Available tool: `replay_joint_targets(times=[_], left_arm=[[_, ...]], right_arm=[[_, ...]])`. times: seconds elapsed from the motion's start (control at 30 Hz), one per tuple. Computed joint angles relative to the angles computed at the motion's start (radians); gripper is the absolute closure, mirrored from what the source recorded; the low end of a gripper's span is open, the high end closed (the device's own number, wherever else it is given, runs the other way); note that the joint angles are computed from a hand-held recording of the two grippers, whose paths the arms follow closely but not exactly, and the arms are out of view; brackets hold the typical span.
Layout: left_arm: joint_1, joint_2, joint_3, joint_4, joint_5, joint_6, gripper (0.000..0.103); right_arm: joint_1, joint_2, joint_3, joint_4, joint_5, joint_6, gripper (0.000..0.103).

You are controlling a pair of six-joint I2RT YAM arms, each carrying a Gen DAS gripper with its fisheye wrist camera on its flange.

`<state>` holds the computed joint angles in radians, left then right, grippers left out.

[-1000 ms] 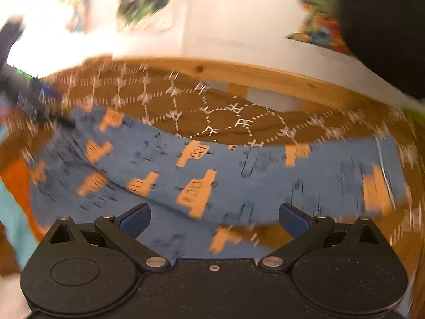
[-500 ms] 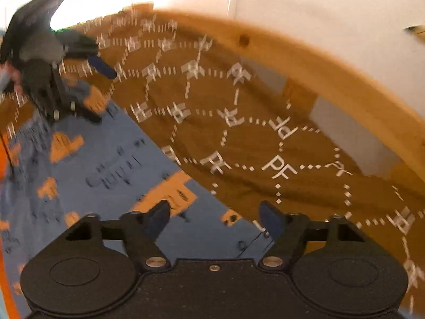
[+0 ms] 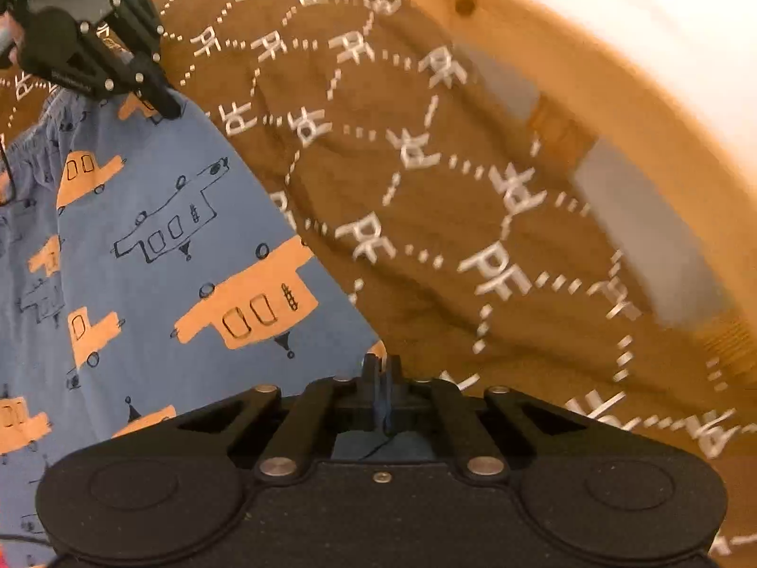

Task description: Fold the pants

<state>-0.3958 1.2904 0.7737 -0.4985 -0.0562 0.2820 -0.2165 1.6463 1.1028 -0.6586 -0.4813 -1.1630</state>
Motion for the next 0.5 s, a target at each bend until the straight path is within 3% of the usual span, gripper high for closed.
replay_joint_targets(times=[0.13, 0.27, 0.4, 0.5], left_arm=[[-0.027, -0.082, -0.003, 0.030, -0.098, -0.040, 0.102], [-0.004, -0.005, 0.054, 0.065, -0.174, -0.128, 0.102], [0.001, 0.134, 0.091, 0.098, -0.212, -0.169, 0.097], [0.040, 0.144, 0.086, 0.119, -0.155, -0.152, 0.094]], right_arm=[[0.015, -0.119, -0.113, 0.231, -0.013, 0.109, 0.103], [0.084, -0.115, -0.161, 0.470, 0.046, 0.297, 0.103], [0.165, 0.017, -0.126, 0.541, 0.171, 0.329, 0.103], [0.176, 0.071, -0.114, 0.571, 0.193, 0.342, 0.103]])
